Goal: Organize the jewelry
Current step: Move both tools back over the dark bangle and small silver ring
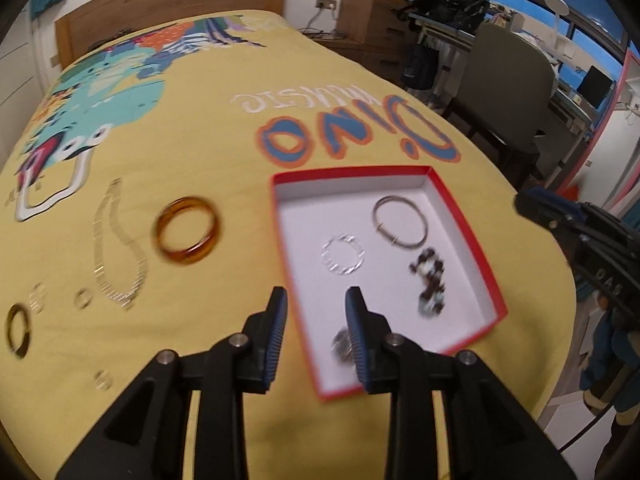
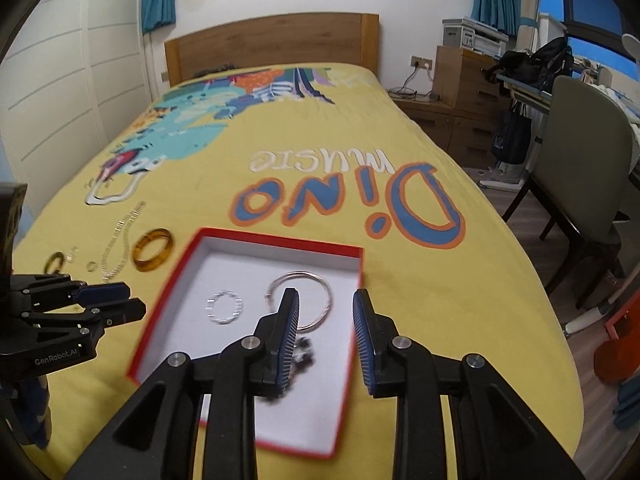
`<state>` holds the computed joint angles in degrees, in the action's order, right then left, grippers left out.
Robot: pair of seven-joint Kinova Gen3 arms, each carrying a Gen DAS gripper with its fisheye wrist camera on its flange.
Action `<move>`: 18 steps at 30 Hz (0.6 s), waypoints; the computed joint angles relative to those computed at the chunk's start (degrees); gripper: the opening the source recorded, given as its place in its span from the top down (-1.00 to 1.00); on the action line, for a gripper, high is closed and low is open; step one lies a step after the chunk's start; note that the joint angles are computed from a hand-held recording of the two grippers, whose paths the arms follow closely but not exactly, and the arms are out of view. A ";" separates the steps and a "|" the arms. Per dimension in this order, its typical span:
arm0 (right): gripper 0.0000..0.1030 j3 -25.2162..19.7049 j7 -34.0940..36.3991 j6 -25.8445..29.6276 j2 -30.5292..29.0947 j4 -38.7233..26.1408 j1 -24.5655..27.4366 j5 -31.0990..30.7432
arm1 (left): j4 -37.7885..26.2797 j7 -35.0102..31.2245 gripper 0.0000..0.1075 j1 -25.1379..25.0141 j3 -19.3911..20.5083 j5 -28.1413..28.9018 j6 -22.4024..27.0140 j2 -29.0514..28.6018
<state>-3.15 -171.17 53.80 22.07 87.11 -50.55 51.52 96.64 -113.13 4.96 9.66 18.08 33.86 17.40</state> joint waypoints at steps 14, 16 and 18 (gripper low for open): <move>0.40 -2.65 -5.14 4.58 1.67 -6.62 -10.27 2.85 | 15.29 -17.19 0.38 -12.36 -10.86 9.60 2.49 -17.24; 0.40 -2.57 -4.69 4.96 2.57 -8.39 -11.66 2.87 | 16.43 -19.91 0.37 -14.21 -13.45 10.96 3.42 -18.82; 0.40 -2.32 -4.19 5.04 3.38 -9.93 -12.86 2.80 | 17.12 -21.62 0.31 -15.52 -15.22 11.77 3.90 -19.67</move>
